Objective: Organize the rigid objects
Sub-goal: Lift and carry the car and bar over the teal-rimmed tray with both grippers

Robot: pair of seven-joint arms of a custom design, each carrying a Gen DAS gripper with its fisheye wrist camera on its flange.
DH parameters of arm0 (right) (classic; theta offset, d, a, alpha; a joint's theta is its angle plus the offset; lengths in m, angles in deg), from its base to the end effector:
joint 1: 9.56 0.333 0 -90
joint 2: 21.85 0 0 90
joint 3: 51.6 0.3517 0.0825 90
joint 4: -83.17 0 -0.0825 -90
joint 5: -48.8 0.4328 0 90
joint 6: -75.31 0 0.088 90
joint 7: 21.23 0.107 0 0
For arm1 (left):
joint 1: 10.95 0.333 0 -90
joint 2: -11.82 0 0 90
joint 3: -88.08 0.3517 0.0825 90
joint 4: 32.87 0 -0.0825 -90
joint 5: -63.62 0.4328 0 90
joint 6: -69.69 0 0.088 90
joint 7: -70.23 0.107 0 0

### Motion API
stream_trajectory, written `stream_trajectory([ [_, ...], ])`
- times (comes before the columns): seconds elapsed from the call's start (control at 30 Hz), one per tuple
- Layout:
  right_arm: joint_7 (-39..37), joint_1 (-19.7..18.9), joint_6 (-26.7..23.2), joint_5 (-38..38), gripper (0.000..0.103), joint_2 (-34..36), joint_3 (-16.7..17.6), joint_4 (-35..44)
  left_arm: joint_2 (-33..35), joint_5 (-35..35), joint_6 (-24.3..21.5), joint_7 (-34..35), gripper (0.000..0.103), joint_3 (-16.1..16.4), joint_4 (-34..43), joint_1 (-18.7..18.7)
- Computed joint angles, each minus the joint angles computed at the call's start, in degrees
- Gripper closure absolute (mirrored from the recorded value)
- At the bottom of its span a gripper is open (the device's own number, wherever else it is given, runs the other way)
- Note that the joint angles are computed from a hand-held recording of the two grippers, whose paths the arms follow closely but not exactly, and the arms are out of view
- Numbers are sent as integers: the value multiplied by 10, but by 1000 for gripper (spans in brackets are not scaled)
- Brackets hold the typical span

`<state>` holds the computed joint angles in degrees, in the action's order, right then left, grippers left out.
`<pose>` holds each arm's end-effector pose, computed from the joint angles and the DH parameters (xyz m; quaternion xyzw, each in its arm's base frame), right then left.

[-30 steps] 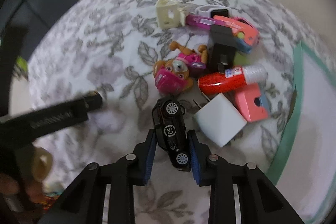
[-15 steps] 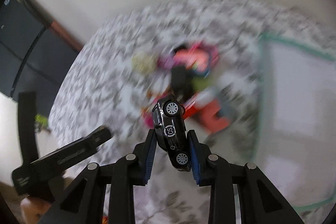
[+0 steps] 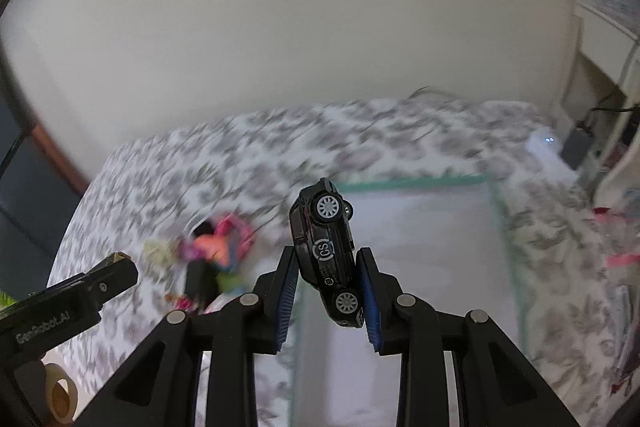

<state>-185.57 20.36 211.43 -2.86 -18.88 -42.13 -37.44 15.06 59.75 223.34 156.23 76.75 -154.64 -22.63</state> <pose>0.4837 0.3850 0.4277 -0.4568 0.8197 -0.2472 0.2413 0.5835 -0.2439 0.4476 -0.5842 0.7724 -0.2254 0.1060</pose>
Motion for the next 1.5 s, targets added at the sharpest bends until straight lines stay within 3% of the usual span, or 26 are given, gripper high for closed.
stream_trajectory([
  [0.27, 16, -17, -94, 7, 71, -58, 7, -52, 29, 40, 18, -13, 20, -21, 25, -44],
  [0.43, 25, -33, -106, 4, 71, -82, 12, -80, 61, 57, 29, -27, 20, -24, 39, -74],
  [0.53, 38, -44, -94, 11, 71, -82, 9, -97, 84, 54, 24, -31, 20, -23, 49, -86],
  [0.67, 25, -51, -82, 31, 71, -50, 3, -99, 111, 101, 31, -67, 20, -5, 55, -114],
  [1.0, 7, -55, -31, 78, 71, -19, -14, -111, 152, 122, 48, -77, 20, 10, 55, -136],
  [1.5, -21, -57, 1, 125, 70, -8, -22, -117, 164, 52, 10, -28, 20, -13, 75, -112],
])
